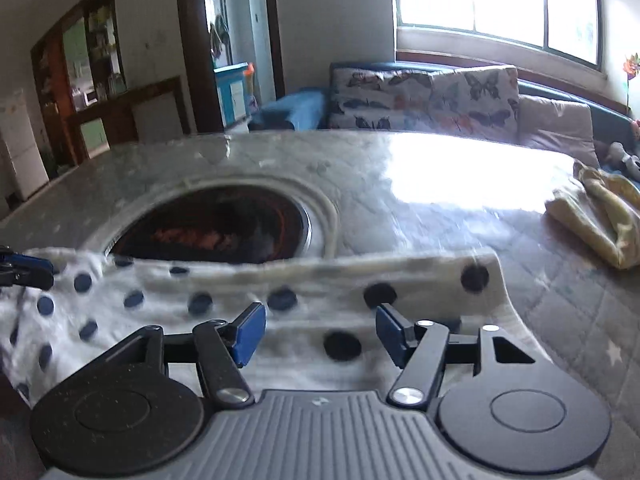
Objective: Fold clothes
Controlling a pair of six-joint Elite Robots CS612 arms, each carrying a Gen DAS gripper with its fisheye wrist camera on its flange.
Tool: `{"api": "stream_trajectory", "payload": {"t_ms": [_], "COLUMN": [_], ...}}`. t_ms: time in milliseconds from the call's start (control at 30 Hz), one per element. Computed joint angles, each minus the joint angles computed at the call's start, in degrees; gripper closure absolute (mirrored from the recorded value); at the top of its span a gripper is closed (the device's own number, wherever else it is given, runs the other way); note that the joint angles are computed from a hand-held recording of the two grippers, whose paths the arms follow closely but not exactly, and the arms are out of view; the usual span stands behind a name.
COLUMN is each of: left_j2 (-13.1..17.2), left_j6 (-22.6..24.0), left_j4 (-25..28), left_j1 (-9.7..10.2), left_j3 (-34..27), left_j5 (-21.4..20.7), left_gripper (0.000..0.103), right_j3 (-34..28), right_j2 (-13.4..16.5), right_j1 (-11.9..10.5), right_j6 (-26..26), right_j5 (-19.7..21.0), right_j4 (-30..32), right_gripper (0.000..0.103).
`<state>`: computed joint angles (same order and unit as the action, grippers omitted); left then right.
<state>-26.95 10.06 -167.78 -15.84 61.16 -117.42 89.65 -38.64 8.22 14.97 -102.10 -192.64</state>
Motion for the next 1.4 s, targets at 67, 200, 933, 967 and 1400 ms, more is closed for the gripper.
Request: {"api": "stream_trajectory", "payload": {"t_ms": [67, 200, 933, 967, 1400], "left_j2": [0.23, 1.16, 0.35, 0.0, -3.98], "left_j6": [-0.6, -1.92, -3.02, -2.79, 2.69], "left_j4": [-0.28, 1.27, -0.54, -1.19, -4.03], "left_j1": [-0.13, -0.26, 0.32, 0.33, -0.86], "left_j3": [-0.56, -2.4, -1.22, -0.66, 6.37], "left_j5": [0.56, 2.5, 3.61, 3.47, 1.09], "left_gripper": [0.062, 0.062, 0.058, 0.058, 0.055], "right_j3": [-1.35, -2.92, 2.4, 3.53, 11.21], "right_j2": [0.63, 1.4, -1.02, -1.49, -3.36], "right_j1": [-0.11, -0.69, -2.45, -2.73, -5.29], "right_j6": [-0.48, 0.13, 6.16, 7.77, 19.94], "right_j5": [-0.05, -1.19, -5.12, -4.65, -1.56], "right_j4": [1.0, 3.62, -0.14, -0.83, -8.5], "right_gripper": [0.037, 0.037, 0.032, 0.032, 0.03]}}
